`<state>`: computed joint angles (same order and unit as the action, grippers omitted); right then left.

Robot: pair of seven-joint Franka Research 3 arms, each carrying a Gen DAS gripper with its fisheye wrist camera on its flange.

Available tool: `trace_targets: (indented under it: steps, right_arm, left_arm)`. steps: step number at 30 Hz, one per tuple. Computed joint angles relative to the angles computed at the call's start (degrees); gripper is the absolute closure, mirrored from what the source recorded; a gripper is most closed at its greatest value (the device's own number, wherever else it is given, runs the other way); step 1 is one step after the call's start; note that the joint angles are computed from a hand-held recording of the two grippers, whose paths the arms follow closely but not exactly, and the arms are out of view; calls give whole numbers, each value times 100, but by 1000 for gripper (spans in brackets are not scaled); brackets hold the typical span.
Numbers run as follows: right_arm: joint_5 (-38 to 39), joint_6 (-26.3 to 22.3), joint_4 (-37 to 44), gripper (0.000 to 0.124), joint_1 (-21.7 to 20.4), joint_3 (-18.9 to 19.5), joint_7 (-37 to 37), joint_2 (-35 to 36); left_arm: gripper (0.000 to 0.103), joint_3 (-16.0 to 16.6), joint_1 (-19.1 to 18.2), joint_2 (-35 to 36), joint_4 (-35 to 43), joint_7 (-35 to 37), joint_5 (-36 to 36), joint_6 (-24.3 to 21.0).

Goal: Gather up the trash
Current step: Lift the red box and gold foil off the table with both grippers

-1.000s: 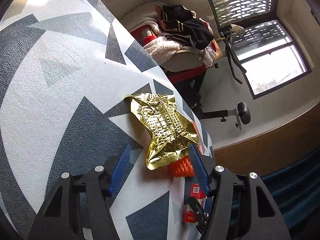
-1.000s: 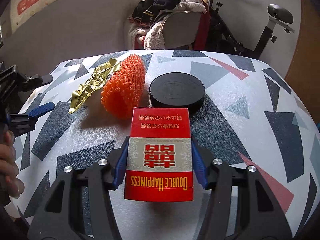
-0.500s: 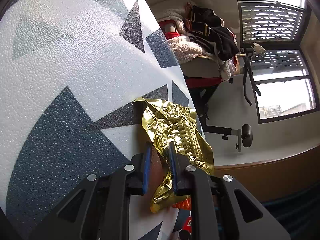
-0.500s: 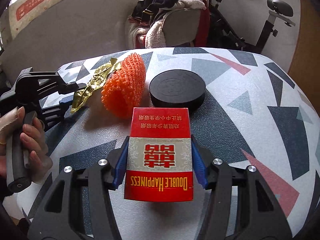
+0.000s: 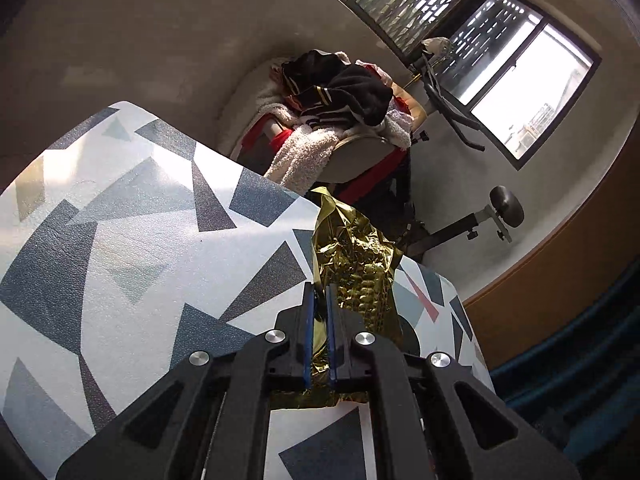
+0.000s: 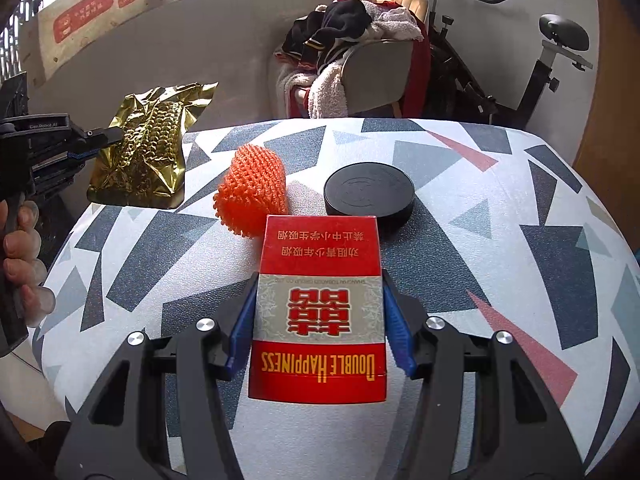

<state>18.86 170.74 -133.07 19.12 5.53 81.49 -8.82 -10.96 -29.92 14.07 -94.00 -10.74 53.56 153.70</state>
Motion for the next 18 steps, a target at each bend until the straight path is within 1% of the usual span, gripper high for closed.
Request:
trace_targets:
  steps: [3, 4, 7, 9, 11, 18]
  right_arm:
    - [18, -76, -295, 67, 58, -6, -151, -403]
    - [-16, -111, -411, 67, 55, 6, -180, -550]
    - [28, -248, -708, 67, 117, -41, -292, -951]
    - [103, -257, -933, 67, 187, -94, -418, -1237]
    - [77, -241, -1180, 67, 157, -61, -443, -1540]
    - [138, -360, -1879, 67, 190, -151, -557, -2459]
  left_arm:
    - [98, -178, -104, -254, -106, 506, -54, -347]
    - [98, -234, -134, -338, -170, 574, -56, -410]
    - [98, -407, -208, -578, -416, 578, -61, -498]
    - [98, -525, -267, -694, -538, 543, -41, -602]
    - [98, -643, -323, -780, -644, 550, -50, -699]
    - [98, -985, -561, -1034, -957, 298, 97, -984]
